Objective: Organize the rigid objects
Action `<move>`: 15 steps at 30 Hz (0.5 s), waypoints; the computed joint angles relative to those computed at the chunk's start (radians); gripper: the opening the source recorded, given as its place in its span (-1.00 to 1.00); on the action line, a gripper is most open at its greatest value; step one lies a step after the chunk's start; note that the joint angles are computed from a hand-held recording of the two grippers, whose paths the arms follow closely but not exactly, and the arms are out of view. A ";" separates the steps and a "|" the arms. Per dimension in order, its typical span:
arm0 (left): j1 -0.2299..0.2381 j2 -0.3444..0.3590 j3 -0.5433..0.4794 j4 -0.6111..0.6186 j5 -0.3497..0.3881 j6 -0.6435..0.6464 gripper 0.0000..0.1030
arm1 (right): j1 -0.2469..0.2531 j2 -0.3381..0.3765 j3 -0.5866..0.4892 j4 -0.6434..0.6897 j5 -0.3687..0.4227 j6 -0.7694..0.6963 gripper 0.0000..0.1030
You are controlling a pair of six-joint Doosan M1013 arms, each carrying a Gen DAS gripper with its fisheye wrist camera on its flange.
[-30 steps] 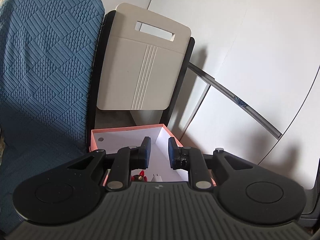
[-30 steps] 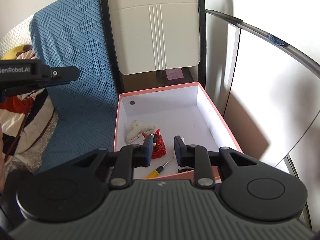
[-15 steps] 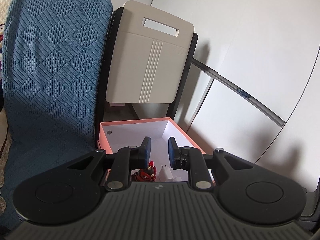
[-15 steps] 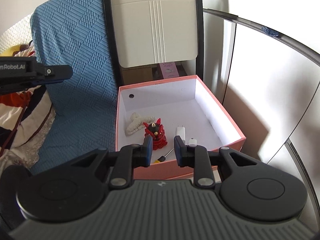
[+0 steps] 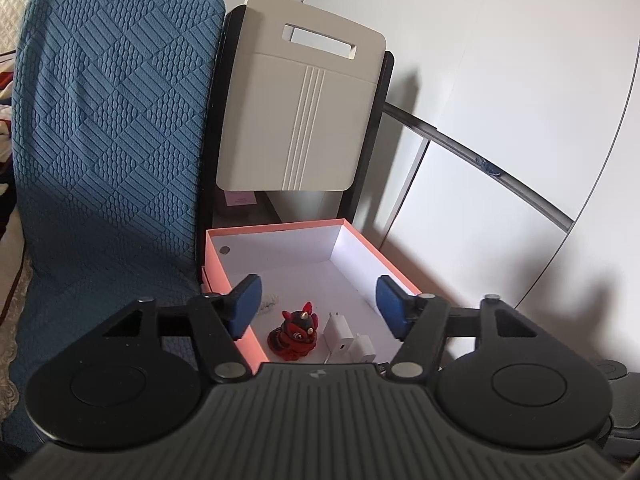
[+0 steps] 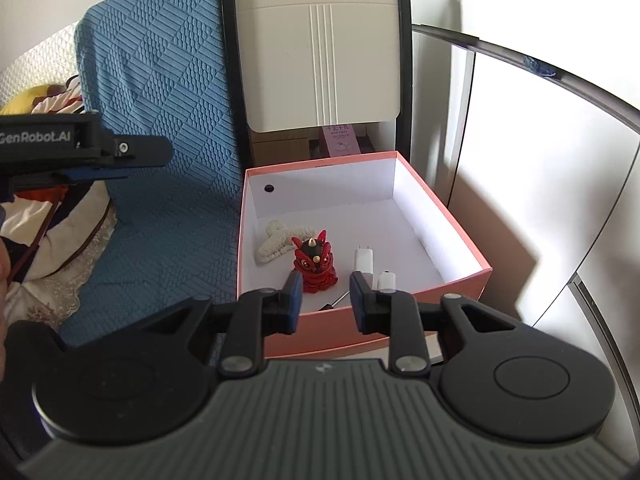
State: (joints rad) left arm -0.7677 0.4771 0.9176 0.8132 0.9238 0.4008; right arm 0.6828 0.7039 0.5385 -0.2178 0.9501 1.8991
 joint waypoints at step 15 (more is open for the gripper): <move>-0.024 0.003 0.016 0.039 0.105 -0.013 1.00 | 0.000 -0.033 0.075 -0.033 -0.057 0.032 0.85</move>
